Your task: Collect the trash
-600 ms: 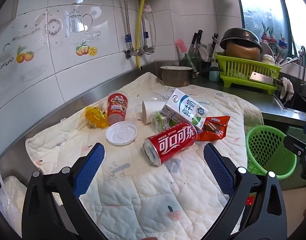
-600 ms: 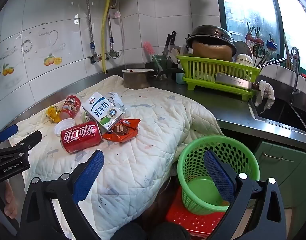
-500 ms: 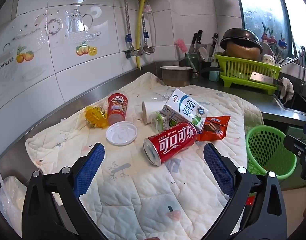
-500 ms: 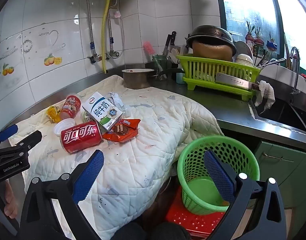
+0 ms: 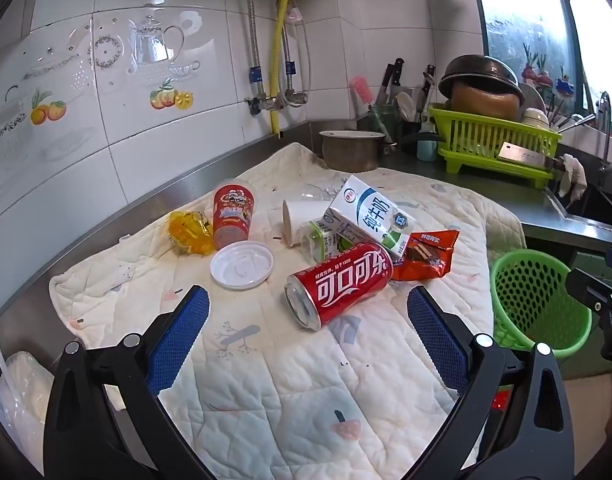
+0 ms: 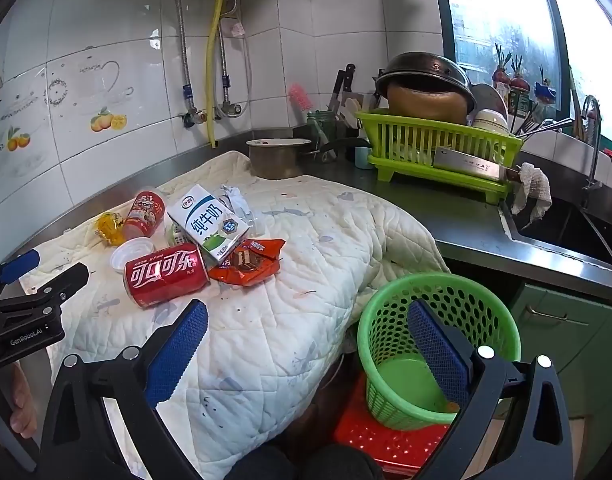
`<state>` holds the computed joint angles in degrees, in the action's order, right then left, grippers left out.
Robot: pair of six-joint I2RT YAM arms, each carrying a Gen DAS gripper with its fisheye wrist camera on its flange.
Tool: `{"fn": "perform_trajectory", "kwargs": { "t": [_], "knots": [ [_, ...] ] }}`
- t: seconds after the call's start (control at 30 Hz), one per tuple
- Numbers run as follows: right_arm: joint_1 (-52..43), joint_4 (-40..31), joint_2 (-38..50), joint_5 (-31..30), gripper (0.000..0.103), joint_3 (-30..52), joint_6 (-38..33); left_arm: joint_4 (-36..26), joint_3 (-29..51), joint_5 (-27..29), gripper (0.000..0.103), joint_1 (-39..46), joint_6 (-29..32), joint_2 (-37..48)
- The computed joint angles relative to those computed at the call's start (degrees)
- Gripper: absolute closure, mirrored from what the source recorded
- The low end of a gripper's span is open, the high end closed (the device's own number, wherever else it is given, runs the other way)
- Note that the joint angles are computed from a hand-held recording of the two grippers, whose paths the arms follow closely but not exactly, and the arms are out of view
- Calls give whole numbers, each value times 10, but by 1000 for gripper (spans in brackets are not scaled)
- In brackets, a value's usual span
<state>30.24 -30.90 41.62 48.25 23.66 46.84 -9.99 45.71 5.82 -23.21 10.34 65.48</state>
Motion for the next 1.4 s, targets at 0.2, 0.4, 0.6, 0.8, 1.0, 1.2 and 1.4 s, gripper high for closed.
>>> {"fn": "perform_trajectory", "kwargs": {
  "t": [0.2, 0.4, 0.6, 0.8, 1.0, 1.2, 1.4],
  "knots": [
    [0, 7, 6, 1, 6, 0, 0, 17, -12, -4, 5, -6, -3, 5],
    [2, 6, 8, 3, 6, 1, 1, 12, -7, 1, 5, -5, 0, 5],
    [1, 9, 8, 1, 6, 1, -2, 10, -8, -3, 5, -7, -1, 1],
    [7, 7, 12, 7, 6, 2, 4, 6, -3, 4, 5, -1, 2, 2],
    [9, 5, 12, 9, 6, 3, 6, 2, 2, 6, 5, 1, 3, 2],
    [11, 4, 10, 10, 6, 3, 7, 6, -1, 6, 5, 1, 4, 2],
    [17, -1, 9, 13, 6, 4, 11, 7, -2, 5, 5, 1, 4, 2]
  ]
}}
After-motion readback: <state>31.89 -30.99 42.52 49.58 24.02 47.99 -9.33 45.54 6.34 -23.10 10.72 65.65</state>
